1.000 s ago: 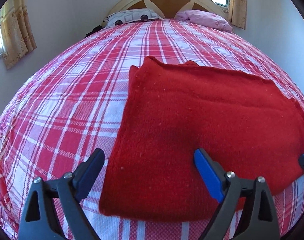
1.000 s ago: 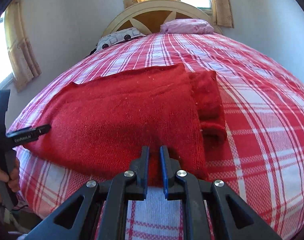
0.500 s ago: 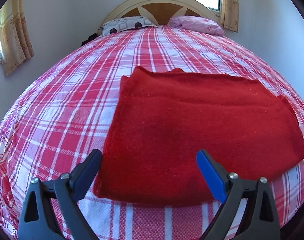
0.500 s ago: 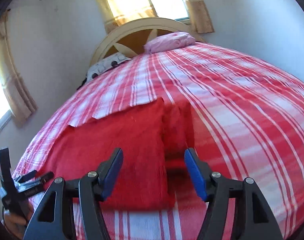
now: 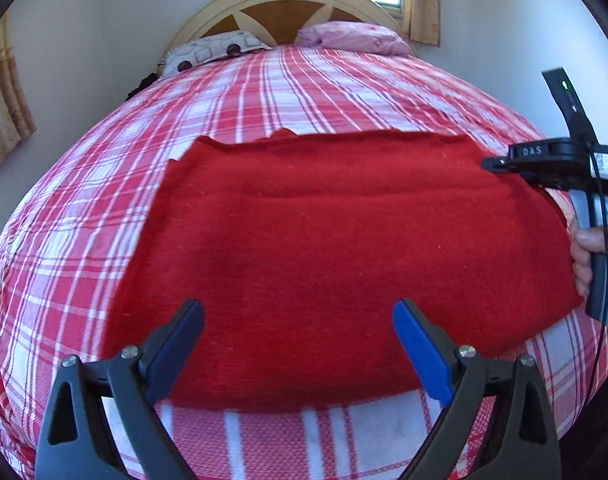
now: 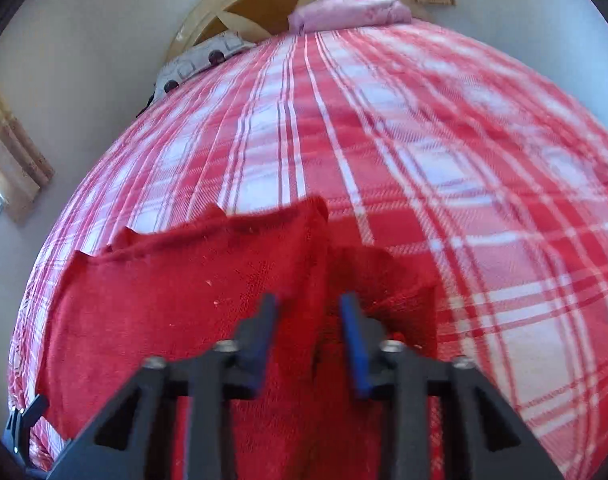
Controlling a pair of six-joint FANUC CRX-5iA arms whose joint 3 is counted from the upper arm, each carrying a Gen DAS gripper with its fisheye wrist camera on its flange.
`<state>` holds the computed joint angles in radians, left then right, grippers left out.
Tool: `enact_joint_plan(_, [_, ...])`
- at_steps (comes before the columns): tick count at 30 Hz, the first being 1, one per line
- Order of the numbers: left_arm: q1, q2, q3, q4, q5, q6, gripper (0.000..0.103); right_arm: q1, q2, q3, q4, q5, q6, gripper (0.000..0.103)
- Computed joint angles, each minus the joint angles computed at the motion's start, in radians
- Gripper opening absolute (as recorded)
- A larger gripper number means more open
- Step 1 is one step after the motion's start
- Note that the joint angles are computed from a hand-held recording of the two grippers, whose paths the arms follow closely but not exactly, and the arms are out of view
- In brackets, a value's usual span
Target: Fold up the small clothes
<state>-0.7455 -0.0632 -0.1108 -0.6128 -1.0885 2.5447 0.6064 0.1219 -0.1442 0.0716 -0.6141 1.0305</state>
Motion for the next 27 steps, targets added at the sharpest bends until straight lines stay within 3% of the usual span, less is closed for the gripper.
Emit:
enact_joint_plan(1, [-0.001,0.005,0.000,0.003,0.002,-0.006,0.098,0.002,-0.006,-0.015,0.002,0.025,0.010,0.011])
enact_joint_plan(2, [0.002,0.008,-0.002,0.009,0.007,-0.015,0.098,0.005,-0.015,-0.028,0.004,0.039,0.019,0.008])
enact_joint_plan(3, [0.000,0.011,-0.001,0.009,0.007,-0.016,0.098,0.012,-0.029,-0.051,0.031,0.061,0.002,0.007])
enact_joint_plan(7, [0.006,0.006,-0.012,0.011,0.030,-0.017,0.098,0.033,-0.091,-0.193,0.323,0.149,-0.266,0.007])
enact_joint_plan(11, [0.027,-0.008,-0.031,0.039,0.058,-0.033,0.098,0.008,-0.043,-0.141,0.225,0.091,-0.211,0.007])
enact_joint_plan(14, [0.043,-0.053,-0.066,0.054,0.075,-0.044,0.098,0.014,-0.042,-0.138,0.244,0.087,-0.203,0.008])
enact_joint_plan(16, [0.054,-0.102,-0.100,0.051,0.088,-0.028,0.098,0.004,-0.048,-0.102,0.156,0.059,-0.108,0.009])
enact_joint_plan(17, [0.057,-0.136,-0.121,0.036,0.093,-0.006,0.098,-0.007,-0.074,-0.105,0.120,0.069,-0.109,0.009])
enact_joint_plan(19, [0.055,-0.201,-0.155,-0.015,0.079,0.067,0.098,-0.006,-0.138,-0.183,0.204,0.153,-0.269,0.010])
enact_joint_plan(21, [0.060,-0.255,-0.184,-0.069,0.046,0.165,0.100,0.006,-0.216,-0.289,0.374,0.243,-0.489,0.018])
enact_joint_plan(23, [0.092,-0.297,-0.220,-0.082,0.051,0.242,0.100,0.030,-0.270,-0.347,0.474,0.284,-0.592,0.051])
enact_joint_plan(24, [0.142,-0.321,-0.248,-0.040,0.083,0.242,0.100,0.046,-0.289,-0.371,0.520,0.305,-0.634,0.059])
enact_joint_plan(25, [0.197,-0.340,-0.277,0.021,0.124,0.219,0.100,0.067,-0.308,-0.398,0.580,0.329,-0.683,0.065])
enact_joint_plan(27, [0.292,-0.366,-0.336,0.142,0.205,0.158,0.098,0.119,-0.326,-0.419,0.625,0.346,-0.696,0.065])
